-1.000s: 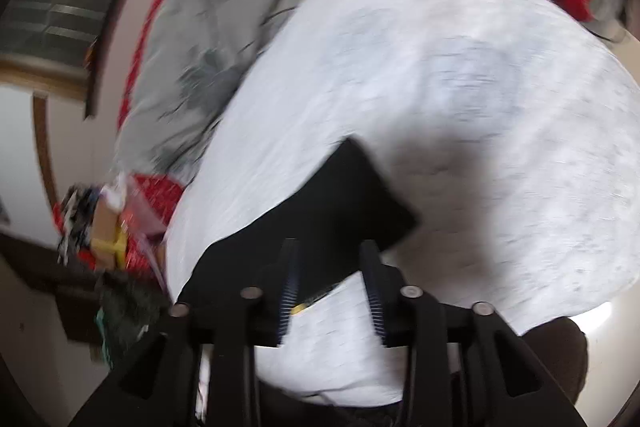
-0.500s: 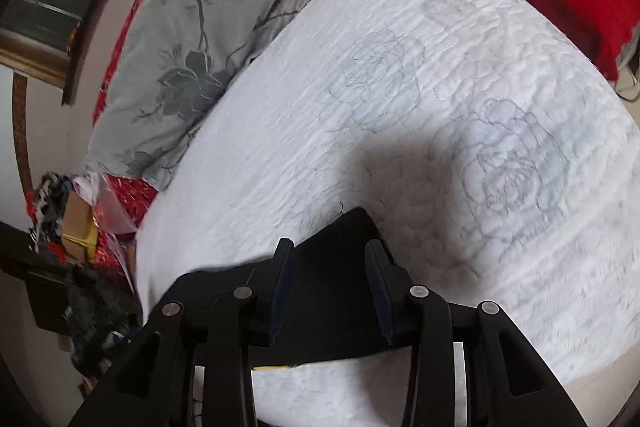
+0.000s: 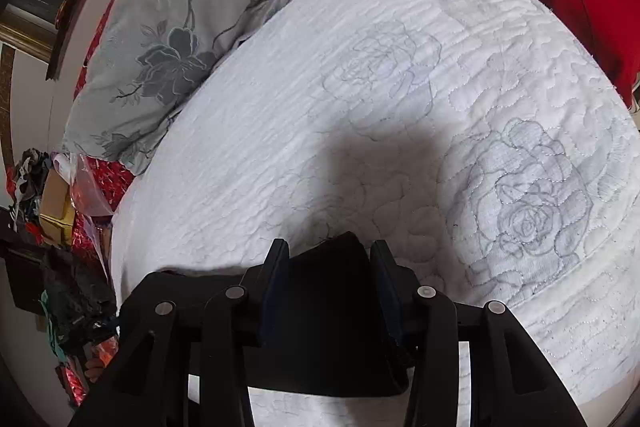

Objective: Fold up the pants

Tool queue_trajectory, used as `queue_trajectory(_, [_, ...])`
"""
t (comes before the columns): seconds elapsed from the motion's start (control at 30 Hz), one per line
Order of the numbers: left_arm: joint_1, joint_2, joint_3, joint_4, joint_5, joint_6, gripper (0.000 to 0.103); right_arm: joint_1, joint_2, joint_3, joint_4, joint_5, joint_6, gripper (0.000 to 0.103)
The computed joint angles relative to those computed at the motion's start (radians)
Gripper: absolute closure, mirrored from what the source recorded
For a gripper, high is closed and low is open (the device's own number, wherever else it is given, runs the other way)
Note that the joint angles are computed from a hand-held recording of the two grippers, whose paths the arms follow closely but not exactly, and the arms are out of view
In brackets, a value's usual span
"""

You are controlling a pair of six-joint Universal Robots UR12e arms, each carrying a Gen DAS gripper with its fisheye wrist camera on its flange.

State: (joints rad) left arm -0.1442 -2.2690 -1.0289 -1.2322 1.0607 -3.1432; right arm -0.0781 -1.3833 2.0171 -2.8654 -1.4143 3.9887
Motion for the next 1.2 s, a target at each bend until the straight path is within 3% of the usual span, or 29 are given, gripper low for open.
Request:
queue_trajectory(0.03, [-0.005,0.004,-0.007,0.030,0.020,-0.010,0.069,-0.001,0.003,-0.001,0.001,0.009,-0.012,0.058])
queue_trajectory(0.07, [-0.011,0.007,-0.011,0.048,0.042,-0.014,0.079,0.001,0.008,-0.005,0.008,0.011,-0.037,0.064])
queue_trajectory(0.1, [-0.014,0.008,-0.011,0.053,0.048,-0.022,0.094,0.005,0.011,-0.012,0.025,0.004,-0.065,0.082])
queue_trajectory(0.13, [-0.013,0.013,-0.019,0.064,0.033,-0.038,0.096,0.014,0.013,-0.025,0.062,-0.027,-0.094,0.098])
queue_trajectory(0.2, [-0.014,0.035,-0.060,0.160,0.057,-0.056,0.096,0.018,0.014,-0.037,0.075,-0.042,-0.113,0.098])
queue_trajectory(0.23, [-0.022,0.040,-0.069,0.194,0.125,-0.053,0.096,0.022,0.009,-0.028,0.019,-0.057,-0.107,0.098])
queue_trajectory(0.27, [-0.027,0.032,-0.064,0.186,0.176,-0.054,0.096,0.022,0.003,-0.020,-0.037,-0.063,-0.107,0.098])
queue_trajectory(0.33, [-0.025,0.013,-0.041,0.117,0.197,-0.064,0.096,0.026,0.008,-0.028,-0.023,-0.095,-0.125,0.098])
queue_trajectory(0.47, [-0.002,0.021,-0.064,0.113,0.149,-0.123,0.096,0.015,0.022,-0.034,0.082,-0.087,-0.097,0.093])
queue_trajectory(0.53, [0.008,0.028,-0.063,0.104,0.132,-0.149,0.096,0.021,0.018,-0.028,0.087,-0.119,-0.075,0.080])
queue_trajectory(0.6, [0.024,0.049,-0.081,0.119,0.091,-0.168,0.096,0.021,0.000,-0.007,0.051,-0.124,-0.045,0.079])
queue_trajectory(0.67, [0.033,0.077,-0.119,0.151,0.041,-0.177,0.091,0.026,-0.027,0.019,0.006,-0.137,-0.026,0.079])
queue_trajectory(0.7, [0.040,0.102,-0.156,0.172,-0.004,-0.170,0.081,0.029,-0.040,0.029,-0.018,-0.136,-0.022,0.079])
queue_trajectory(0.73, [0.042,0.117,-0.181,0.187,-0.034,-0.169,0.063,0.030,-0.058,0.048,-0.055,-0.123,-0.021,0.078])
queue_trajectory(0.8, [0.043,0.155,-0.245,0.229,-0.069,-0.164,0.043,0.033,-0.076,0.070,-0.096,-0.085,-0.014,0.066])
queue_trajectory(0.9, [0.034,0.190,-0.317,0.261,-0.092,-0.129,0.042,0.041,-0.082,0.097,-0.149,0.000,0.022,0.062])
queue_trajectory(1.03, [0.018,0.174,-0.317,0.192,-0.078,-0.111,0.042,0.034,-0.053,0.127,-0.222,0.133,0.137,0.062])
queue_trajectory(1.1, [0.018,0.161,-0.310,0.176,-0.085,-0.144,0.042,0.031,-0.033,0.133,-0.244,0.187,0.198,0.062])
queue_trajectory(1.2, [0.017,0.144,-0.296,0.204,-0.070,-0.192,0.042,0.041,-0.016,0.127,-0.237,0.181,0.232,0.062])
